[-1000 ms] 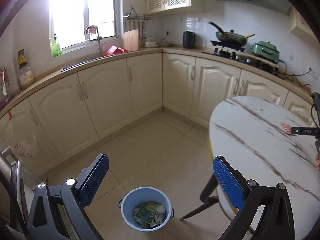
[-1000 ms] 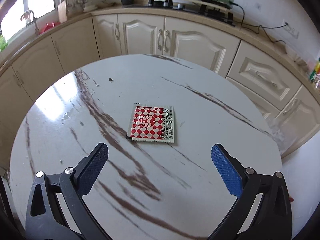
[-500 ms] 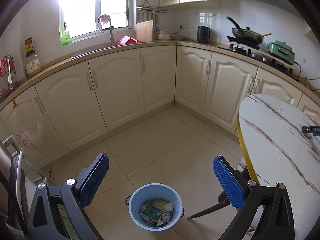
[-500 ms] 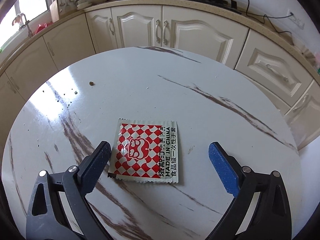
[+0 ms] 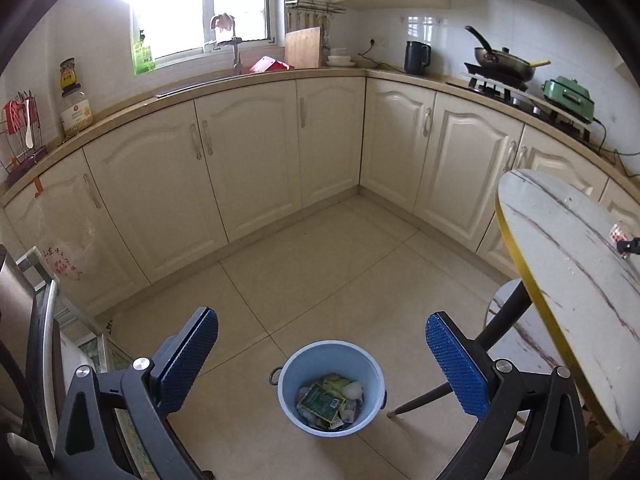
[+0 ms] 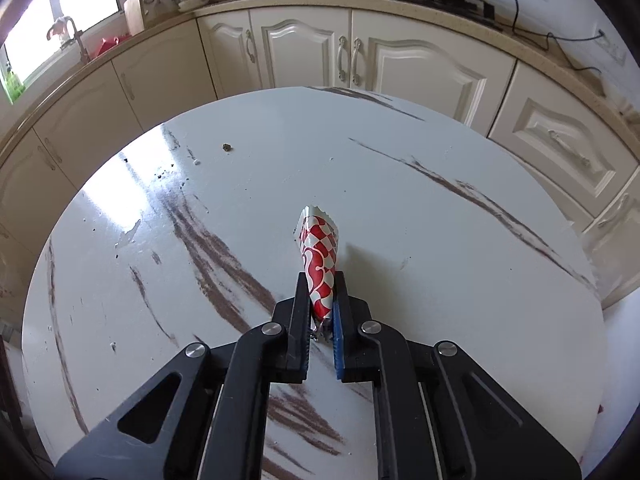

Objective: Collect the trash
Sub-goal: 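Lift the sachet and carry it over the blue bucket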

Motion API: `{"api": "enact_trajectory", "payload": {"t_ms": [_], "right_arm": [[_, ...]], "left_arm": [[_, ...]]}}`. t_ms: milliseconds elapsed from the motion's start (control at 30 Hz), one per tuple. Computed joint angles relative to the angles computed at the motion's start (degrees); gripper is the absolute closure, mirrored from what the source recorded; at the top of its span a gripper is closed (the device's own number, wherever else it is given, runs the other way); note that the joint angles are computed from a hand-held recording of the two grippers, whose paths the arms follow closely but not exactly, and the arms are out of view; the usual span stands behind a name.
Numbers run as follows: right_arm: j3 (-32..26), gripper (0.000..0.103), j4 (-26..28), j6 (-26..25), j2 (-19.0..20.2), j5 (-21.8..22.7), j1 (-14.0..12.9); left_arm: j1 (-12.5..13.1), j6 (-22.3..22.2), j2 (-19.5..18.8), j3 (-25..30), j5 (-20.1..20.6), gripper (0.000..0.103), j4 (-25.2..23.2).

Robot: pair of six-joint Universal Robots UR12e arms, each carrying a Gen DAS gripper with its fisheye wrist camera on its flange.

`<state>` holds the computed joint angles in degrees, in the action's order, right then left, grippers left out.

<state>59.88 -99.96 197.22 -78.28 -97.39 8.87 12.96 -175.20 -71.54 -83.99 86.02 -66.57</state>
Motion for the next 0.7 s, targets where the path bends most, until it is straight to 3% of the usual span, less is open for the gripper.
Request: {"api": "enact_trajectory", "payload": {"t_ms": [100, 233, 433, 533, 700], "right_arm": [[0.1, 0.094, -2.6, -1.3, -0.4, 0.3, 2.4], [-3.5, 0.094, -9.6, -5.5, 1.9, 1.4, 9.3], [-9.9, 0.094, -16.8, -7.7, 8.9, 11.4, 18.7], [-13.5, 0.094, -14.7, -10.2, 13.5, 13.7, 22.0], [-13.5, 0.093, -9.7, -9.3, 18.9, 16.8, 23.4]], "left_arm": [[2.2, 1.2, 1.0, -1.6, -0.1, 0.001, -0.9], [5.0, 1.0, 1.5, -4.0, -0.2, 0.001, -2.6], [8.0, 1.5, -0.5, -6.6, -1.5, 0.001, -6.0], [9.2, 2.3, -2.4, -8.0, -3.2, 0.001, -8.7], [9.2, 1.4, -7.1, -11.4, -2.6, 0.007, -11.0]]}}
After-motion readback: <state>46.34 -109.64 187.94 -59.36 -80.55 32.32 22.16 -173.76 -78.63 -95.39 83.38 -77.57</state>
